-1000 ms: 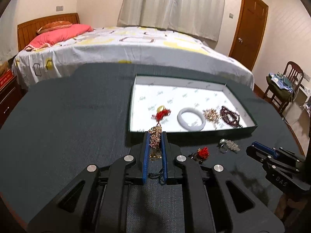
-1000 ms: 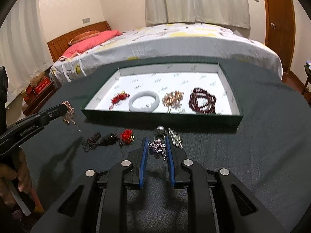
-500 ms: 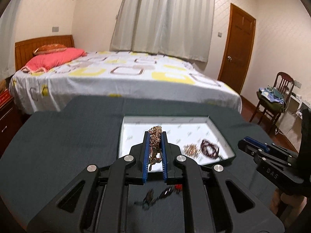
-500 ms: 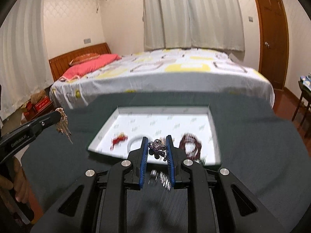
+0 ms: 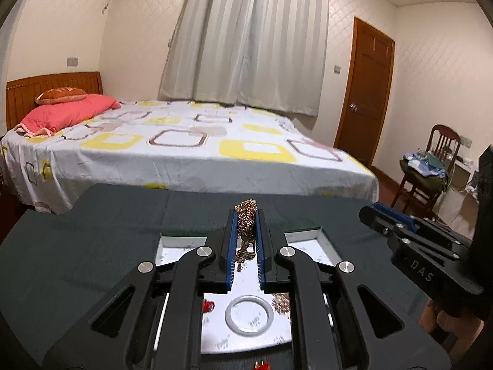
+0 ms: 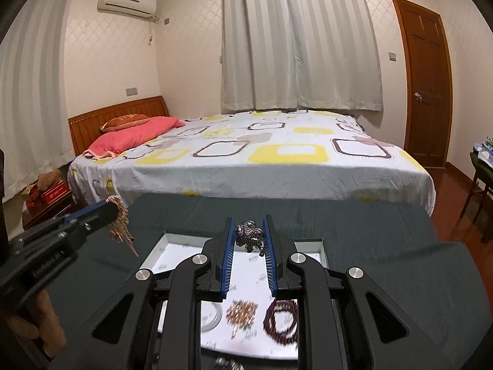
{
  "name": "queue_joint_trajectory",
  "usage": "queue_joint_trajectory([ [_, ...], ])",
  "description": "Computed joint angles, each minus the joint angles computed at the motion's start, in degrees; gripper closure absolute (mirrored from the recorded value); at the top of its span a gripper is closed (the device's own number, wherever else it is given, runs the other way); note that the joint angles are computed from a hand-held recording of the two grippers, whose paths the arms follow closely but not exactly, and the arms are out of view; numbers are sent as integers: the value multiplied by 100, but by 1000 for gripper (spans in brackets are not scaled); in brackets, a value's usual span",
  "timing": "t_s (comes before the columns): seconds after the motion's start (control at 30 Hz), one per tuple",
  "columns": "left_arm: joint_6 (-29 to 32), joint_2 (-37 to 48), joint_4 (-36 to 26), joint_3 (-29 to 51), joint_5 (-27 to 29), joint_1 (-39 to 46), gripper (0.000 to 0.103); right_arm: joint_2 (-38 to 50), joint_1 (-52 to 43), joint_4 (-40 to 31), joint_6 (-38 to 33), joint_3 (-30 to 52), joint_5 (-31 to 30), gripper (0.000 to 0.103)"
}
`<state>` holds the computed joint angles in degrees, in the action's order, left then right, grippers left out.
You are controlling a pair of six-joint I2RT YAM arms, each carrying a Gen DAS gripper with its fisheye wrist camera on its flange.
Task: Organize jewelry
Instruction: 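Lift the gold chain and silver brooch and carry both over the tray, then open both tools to release the chain and brooch into the tray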
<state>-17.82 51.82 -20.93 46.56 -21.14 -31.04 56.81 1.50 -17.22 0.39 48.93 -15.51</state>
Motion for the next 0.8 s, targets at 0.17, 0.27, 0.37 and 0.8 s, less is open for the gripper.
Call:
queue_joint_trajectory([
  [0.17, -15, 1341, 802, -87, 478, 556, 92, 1005, 64, 699, 43, -100, 159, 84],
  [0.27, -23, 2073, 1033, 25, 671, 768, 92, 1573, 134, 908, 34, -62, 280, 84],
  [0.37, -91, 2630, 956, 247, 948, 997, 92, 2070, 197, 949, 35, 53, 357, 84],
  [0.8, -162, 3680, 381, 872, 1049, 1184, 91, 2926, 349, 488, 96, 481, 689, 84],
])
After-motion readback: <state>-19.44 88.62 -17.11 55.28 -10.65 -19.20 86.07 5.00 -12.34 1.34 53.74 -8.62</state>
